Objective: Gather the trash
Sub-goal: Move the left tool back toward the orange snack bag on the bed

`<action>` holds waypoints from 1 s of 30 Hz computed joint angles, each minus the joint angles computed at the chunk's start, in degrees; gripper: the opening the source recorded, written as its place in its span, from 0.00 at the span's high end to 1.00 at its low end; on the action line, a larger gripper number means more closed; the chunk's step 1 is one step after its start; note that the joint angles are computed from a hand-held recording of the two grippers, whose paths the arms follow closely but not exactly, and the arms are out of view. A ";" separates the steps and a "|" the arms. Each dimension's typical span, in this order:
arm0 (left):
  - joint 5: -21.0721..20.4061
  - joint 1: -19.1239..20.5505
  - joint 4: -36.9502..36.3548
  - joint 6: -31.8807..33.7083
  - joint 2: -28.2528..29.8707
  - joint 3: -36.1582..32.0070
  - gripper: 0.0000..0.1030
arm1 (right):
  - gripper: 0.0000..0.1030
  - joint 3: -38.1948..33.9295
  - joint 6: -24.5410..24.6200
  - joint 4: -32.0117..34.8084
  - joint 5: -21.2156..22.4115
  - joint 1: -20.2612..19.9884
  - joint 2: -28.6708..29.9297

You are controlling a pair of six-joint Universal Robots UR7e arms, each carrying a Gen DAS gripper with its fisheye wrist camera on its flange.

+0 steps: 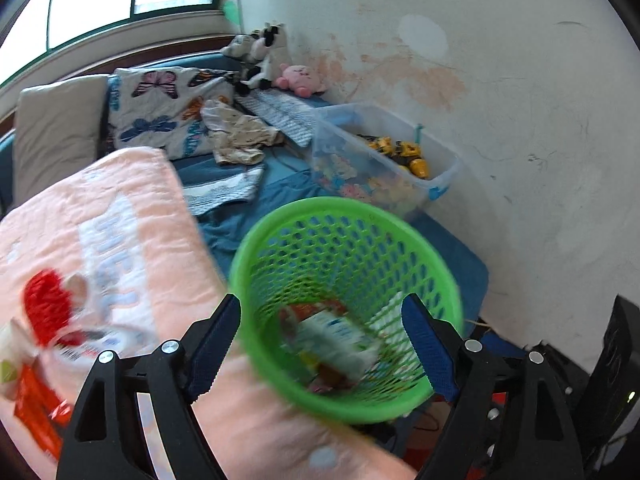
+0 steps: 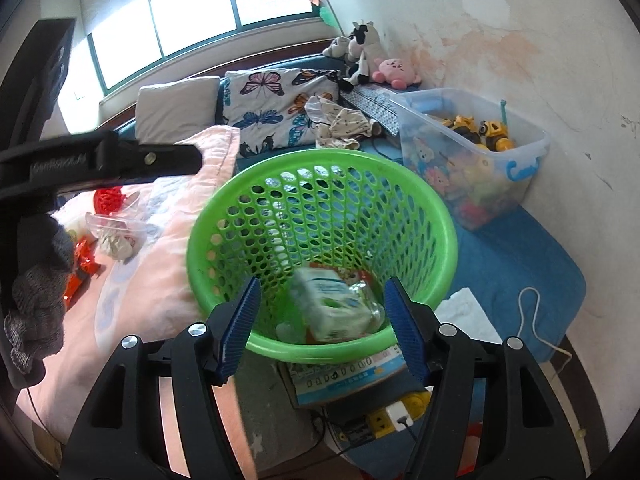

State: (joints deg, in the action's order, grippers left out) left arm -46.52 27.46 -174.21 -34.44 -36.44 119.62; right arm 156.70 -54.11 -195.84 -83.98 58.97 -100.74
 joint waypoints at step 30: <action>9.31 2.15 49.73 -63.01 -36.70 23.45 0.16 | 0.30 -0.37 2.11 -5.97 -7.25 20.31 14.55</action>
